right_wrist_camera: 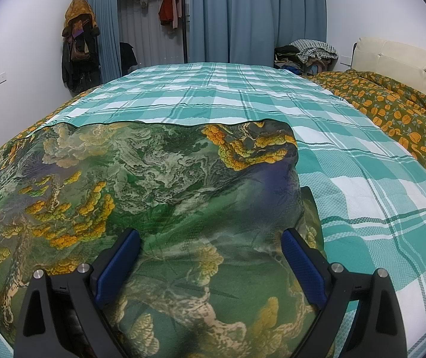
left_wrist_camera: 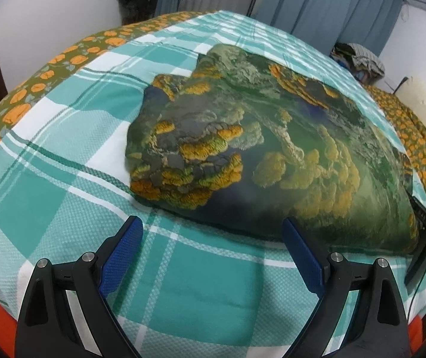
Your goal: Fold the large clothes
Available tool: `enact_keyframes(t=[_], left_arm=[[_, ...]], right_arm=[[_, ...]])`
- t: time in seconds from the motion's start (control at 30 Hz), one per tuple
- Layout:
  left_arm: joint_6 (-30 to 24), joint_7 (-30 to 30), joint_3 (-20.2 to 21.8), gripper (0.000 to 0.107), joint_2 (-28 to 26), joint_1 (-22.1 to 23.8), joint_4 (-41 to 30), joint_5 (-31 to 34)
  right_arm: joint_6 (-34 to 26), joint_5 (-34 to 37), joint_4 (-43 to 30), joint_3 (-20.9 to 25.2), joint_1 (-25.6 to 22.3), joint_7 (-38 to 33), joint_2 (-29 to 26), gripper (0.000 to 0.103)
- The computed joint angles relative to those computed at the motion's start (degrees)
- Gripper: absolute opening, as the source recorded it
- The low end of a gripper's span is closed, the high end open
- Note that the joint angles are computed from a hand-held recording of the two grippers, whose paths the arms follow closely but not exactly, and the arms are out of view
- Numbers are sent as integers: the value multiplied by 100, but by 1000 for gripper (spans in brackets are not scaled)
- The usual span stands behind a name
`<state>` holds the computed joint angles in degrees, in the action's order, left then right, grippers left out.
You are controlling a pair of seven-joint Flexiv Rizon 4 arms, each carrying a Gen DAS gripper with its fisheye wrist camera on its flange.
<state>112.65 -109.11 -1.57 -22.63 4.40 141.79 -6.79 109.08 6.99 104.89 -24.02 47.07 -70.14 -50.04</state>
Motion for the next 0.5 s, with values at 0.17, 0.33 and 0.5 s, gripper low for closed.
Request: enact_keyframes(t=[0.17, 0.33, 0.5], left_arm=[[95, 95, 175, 95, 81, -201, 86, -118], [77, -177, -58, 95, 30, 70, 80, -9], [79, -2, 115, 95, 82, -209, 59, -7]], right_arm=[[-2, 2, -7, 1, -1, -3, -4, 98], [-2, 2, -5, 2, -3, -6, -2, 98], [-3, 0, -6, 7, -8, -7, 0, 98]])
